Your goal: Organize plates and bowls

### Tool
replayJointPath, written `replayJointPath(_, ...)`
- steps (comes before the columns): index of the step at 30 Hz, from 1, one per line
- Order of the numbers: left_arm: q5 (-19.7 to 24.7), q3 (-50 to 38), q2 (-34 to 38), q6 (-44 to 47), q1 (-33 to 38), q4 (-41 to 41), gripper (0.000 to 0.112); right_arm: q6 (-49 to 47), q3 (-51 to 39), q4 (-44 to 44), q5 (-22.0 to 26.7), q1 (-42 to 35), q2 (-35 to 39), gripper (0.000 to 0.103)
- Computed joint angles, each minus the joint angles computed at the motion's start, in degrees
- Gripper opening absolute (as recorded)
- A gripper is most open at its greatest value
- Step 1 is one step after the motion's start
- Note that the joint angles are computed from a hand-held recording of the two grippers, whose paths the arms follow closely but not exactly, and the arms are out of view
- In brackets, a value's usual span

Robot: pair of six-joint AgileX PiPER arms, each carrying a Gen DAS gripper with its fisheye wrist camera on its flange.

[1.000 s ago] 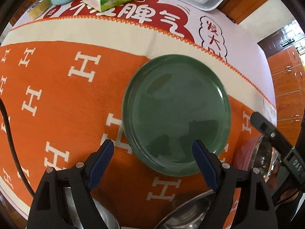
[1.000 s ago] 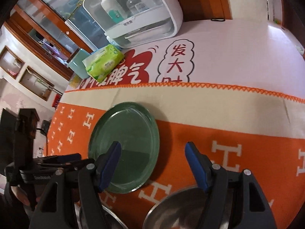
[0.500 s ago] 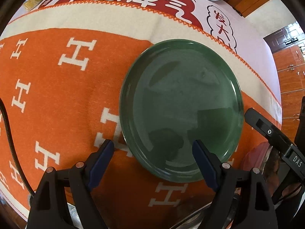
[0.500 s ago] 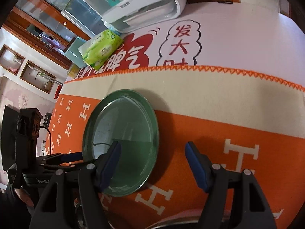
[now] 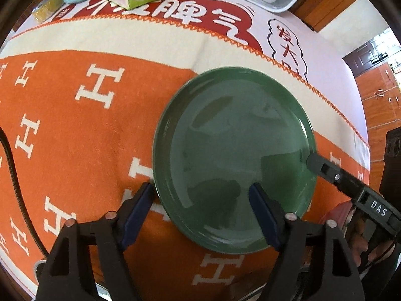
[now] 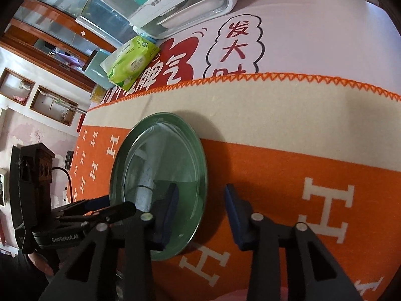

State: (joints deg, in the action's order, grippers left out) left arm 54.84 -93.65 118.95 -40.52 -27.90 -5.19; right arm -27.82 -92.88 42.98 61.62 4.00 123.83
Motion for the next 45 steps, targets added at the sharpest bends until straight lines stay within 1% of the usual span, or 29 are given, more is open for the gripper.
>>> replayJointPath(2,-0.7,-0.3,0.3,-0.9,-0.2,0.9,0.067,0.2,-0.5,-0.3,0.4,0.4,0.3,0.026)
replayJointPath(4,-1.2,-0.2,0.4,-1.2,-0.2,1.4,0.063,0.2,-0.9,-0.2,0.8,0.5,0.6,0.023)
replayJointPath(6,-1.5,-0.2,0.4,-1.8,-0.3,2.2,0.058,0.2,-1.3,-0.4,1.2,0.7,0.9,0.023)
replayJointPath(7,-2.0,1.3,-0.7,-2.0,-0.3,2.6,0.056,0.2,-1.4,-0.6,1.3,0.8,1.0,0.022)
replayJointPath(10,-3.4,2.7,-1.5,-3.6,-0.4,3.5,0.052,0.3,-1.5,-0.7,1.4,0.8,1.0,0.022)
replayJointPath(12,-3.9,3.7,-2.2,-4.9,-0.6,4.6,0.049,0.7,-1.4,-1.2,1.1,0.9,0.8,0.019)
replayJointPath(14,-3.4,3.8,-2.3,-6.1,-1.1,5.9,0.044,1.0,-1.1,-1.5,0.8,0.9,0.6,0.017)
replayJointPath(16,-3.0,4.8,-3.2,-6.7,-1.2,6.8,0.036,1.4,-0.8,-1.7,0.3,0.9,0.3,0.014)
replayJointPath(17,-2.6,4.8,-3.2,-7.5,-1.1,7.1,0.034,1.4,-0.4,-1.5,0.1,0.8,0.1,0.013)
replayJointPath(19,-3.5,5.3,-3.5,-7.6,-0.7,6.1,0.03,1.5,0.7,-1.3,-1.0,0.6,-0.7,0.013)
replayJointPath(22,-4.2,4.9,-3.3,-7.4,-0.8,5.2,0.029,2.4,1.8,-1.7,-1.9,0.4,-1.5,0.013)
replayJointPath(29,-4.9,4.6,-5.5,-9.4,-2.5,7.6,0.029,2.6,5.0,-1.2,-3.6,-0.5,-5.5,0.013)
replayJointPath(39,-9.7,9.3,-12.1,-11.5,-3.3,10.1,0.029,0.4,9.8,0.7,-4.5,-1.2,-12.6,0.013)
replayJointPath(45,-10.6,13.0,-17.2,-13.3,-5.4,12.5,0.029,0.2,13.8,0.3,-5.4,-1.1,-18.7,0.013)
